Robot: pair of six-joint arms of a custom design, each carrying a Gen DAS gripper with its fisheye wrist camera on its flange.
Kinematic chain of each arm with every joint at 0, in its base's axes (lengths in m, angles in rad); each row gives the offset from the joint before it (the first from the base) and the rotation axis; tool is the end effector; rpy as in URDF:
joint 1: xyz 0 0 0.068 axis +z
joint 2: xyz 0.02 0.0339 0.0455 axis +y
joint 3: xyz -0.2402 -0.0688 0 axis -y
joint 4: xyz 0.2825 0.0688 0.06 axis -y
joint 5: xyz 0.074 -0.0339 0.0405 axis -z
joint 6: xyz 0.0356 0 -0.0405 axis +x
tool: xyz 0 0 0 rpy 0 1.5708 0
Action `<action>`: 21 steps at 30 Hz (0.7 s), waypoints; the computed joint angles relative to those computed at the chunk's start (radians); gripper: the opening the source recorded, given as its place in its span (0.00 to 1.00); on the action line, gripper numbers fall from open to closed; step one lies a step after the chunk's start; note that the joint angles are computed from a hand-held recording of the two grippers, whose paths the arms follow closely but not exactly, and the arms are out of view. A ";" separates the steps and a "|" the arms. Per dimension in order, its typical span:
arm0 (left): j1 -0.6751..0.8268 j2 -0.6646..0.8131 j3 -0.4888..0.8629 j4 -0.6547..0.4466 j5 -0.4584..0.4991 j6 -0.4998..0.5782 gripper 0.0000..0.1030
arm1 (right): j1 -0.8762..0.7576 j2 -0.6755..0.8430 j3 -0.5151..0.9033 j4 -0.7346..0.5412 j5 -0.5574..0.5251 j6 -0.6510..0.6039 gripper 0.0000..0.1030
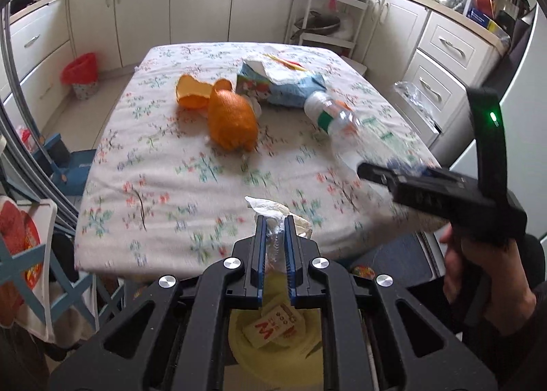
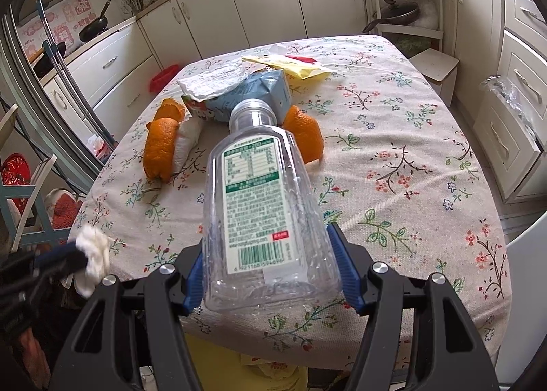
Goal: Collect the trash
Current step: 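Lower the tissue into the yellow basin and open the left tool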
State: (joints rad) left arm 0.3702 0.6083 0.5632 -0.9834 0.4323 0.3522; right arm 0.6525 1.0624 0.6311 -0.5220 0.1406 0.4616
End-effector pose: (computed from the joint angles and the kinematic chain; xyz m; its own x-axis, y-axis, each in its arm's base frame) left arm 0.1571 0.0450 0.2069 -0.7933 0.0281 -0.6082 0.1563 0.9749 -0.1588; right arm 0.2001 0.1466 0.1707 -0.8191 -0.0709 -0.5693 -0.1920 0.9690 0.1556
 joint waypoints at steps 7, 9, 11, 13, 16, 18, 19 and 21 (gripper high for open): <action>-0.013 -0.146 -0.075 -0.137 -0.007 0.047 0.09 | 0.003 -0.017 -0.011 0.000 0.015 0.008 0.60; -0.033 -0.175 -0.092 -0.166 -0.017 0.053 0.09 | 0.007 -0.023 -0.014 -0.003 0.021 0.012 0.60; -0.058 -0.198 -0.104 -0.190 -0.027 0.058 0.09 | 0.006 -0.026 -0.016 -0.003 0.021 0.013 0.61; -0.084 -0.229 -0.116 -0.218 -0.040 0.060 0.09 | 0.005 -0.030 -0.019 -0.003 0.020 0.015 0.61; -0.149 -0.266 -0.132 -0.261 -0.068 0.055 0.09 | 0.005 -0.034 -0.020 -0.007 0.020 0.015 0.61; -0.211 -0.267 -0.144 -0.285 -0.098 0.053 0.10 | 0.005 -0.033 -0.020 -0.006 0.020 0.015 0.61; -0.249 -0.266 -0.153 -0.295 -0.119 0.048 0.10 | 0.004 -0.036 -0.020 -0.008 0.019 0.016 0.61; -0.336 -0.290 -0.174 -0.309 -0.177 0.015 0.16 | 0.007 -0.043 -0.025 -0.011 0.020 0.020 0.62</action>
State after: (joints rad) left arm 0.0346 0.3182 0.3888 -1.2927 0.2555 0.3676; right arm 0.6590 1.0193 0.6065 -0.5329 0.1608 0.4811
